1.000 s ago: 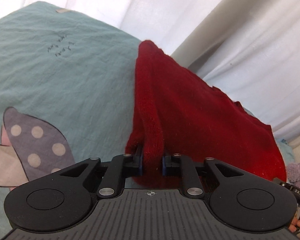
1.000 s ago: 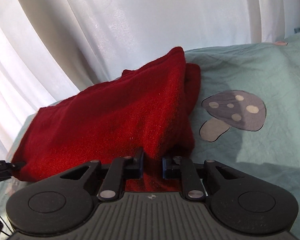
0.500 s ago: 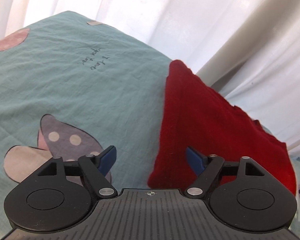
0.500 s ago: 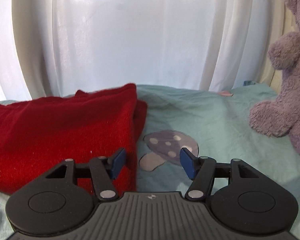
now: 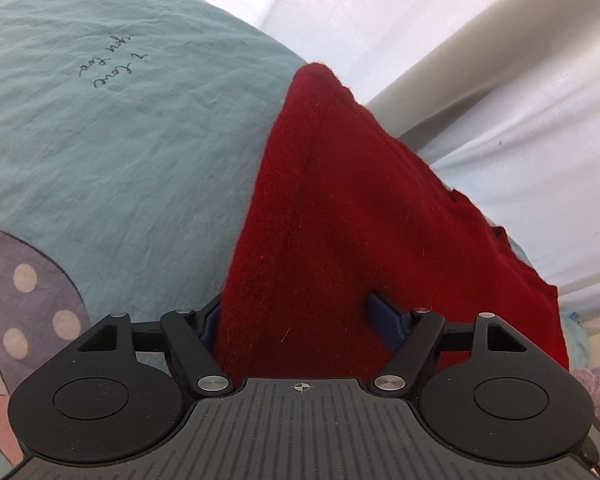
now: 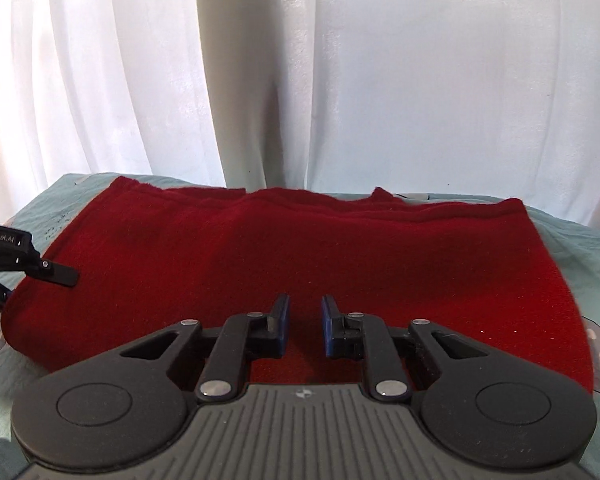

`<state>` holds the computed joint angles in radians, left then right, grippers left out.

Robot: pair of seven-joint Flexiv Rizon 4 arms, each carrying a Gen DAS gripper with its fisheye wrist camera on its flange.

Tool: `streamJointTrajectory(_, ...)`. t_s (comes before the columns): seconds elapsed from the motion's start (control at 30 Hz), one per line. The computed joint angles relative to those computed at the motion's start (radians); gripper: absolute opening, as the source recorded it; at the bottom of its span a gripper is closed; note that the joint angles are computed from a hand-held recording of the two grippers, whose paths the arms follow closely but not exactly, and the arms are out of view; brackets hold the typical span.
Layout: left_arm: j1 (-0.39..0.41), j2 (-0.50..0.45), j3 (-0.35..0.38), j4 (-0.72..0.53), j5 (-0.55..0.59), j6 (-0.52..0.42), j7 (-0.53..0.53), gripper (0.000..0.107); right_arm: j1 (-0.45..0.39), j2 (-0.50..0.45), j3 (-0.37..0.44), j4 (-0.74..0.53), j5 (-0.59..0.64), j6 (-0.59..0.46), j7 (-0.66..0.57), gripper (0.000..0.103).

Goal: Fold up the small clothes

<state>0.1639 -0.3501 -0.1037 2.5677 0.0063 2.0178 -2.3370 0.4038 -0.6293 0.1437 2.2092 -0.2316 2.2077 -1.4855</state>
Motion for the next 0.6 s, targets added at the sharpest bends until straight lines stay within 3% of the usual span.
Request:
streamJointTrajectory(0.07, -0.006, -0.002, 0.009, -0.016, -0.003, -0.012, 0.021, 0.062, 0.071, -0.007, -0.043, 0.006, 0.061, 0.017, -0.054, 0.016)
streamJointTrajectory(0.17, -0.027, 0.008, 0.026, -0.033, -0.027, -0.041, 0.056, 0.056, 0.138, -0.019, -0.084, 0.007, 0.129, 0.048, -0.142, 0.016)
streamJointTrajectory(0.3, -0.062, -0.008, 0.047, -0.049, -0.066, -0.04, 0.087, 0.062, 0.127, -0.001, -0.058, 0.014, 0.153, 0.048, -0.158, 0.016)
streamJointTrajectory(0.43, 0.042, -0.045, -0.03, -0.054, -0.008, 0.009, 0.03, 0.067, 0.057, 0.003, 0.004, 0.046, 0.096, 0.107, -0.115, 0.016)
streamJointTrajectory(0.6, 0.068, -0.048, -0.045, -0.077, 0.024, -0.016, 0.044, 0.066, 0.055, -0.001, 0.0, 0.057, 0.065, 0.098, -0.118, 0.016)
